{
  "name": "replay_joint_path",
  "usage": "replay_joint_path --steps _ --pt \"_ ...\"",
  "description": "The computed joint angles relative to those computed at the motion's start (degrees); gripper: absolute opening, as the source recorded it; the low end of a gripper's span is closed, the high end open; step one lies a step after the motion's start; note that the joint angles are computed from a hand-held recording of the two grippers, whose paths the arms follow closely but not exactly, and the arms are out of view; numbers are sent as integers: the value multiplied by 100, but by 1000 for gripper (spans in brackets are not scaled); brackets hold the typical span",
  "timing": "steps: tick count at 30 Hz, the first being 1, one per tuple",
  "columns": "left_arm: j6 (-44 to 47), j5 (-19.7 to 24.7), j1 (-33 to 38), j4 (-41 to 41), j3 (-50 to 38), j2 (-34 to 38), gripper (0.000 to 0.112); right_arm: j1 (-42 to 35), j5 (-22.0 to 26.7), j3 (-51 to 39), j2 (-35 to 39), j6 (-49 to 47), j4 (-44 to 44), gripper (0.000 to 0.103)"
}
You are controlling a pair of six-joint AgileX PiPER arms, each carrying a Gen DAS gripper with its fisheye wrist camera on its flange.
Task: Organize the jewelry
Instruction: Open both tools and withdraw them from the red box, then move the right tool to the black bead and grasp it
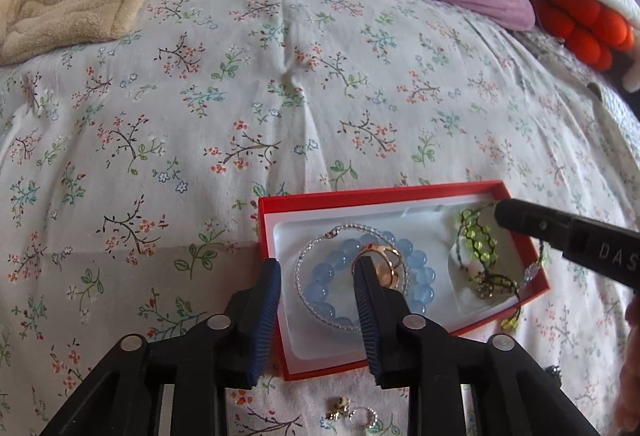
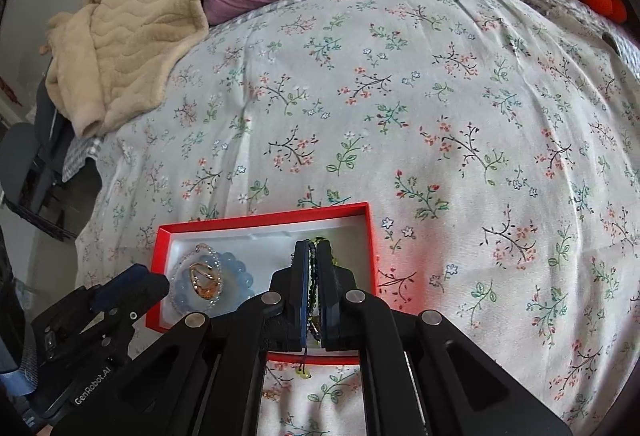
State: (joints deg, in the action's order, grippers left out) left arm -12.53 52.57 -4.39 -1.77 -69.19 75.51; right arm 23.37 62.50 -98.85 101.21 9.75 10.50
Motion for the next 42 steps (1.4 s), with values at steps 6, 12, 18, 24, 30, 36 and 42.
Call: replay_joint_path --steps 6,12,18,24,30,36,42 --pt "-88 172 -112 251 0 -146 58 -158 95 52 -184 -157 139 54" --pt "-306 454 -308 654 96 -408 76 -138 264 201 -548 -280 -21 54" --pt "-402 726 -365 786 261 -688 85 -75 433 483 -927 -273 -331 61" --pt "-374 957 -349 788 477 -890 92 -65 531 915 -1315 -272 -594 65" --pt "-405 1116 -426 926 692 -1078 95 52 630 1345 -1580 -226 -966 71" --pt "-334 1223 -422 933 949 -1266 98 207 563 1776 -1872 -164 -1418 87" --pt "-232 1156 -321 904 1322 -1476 102 421 305 2421 -2272 -133 -2103 96"
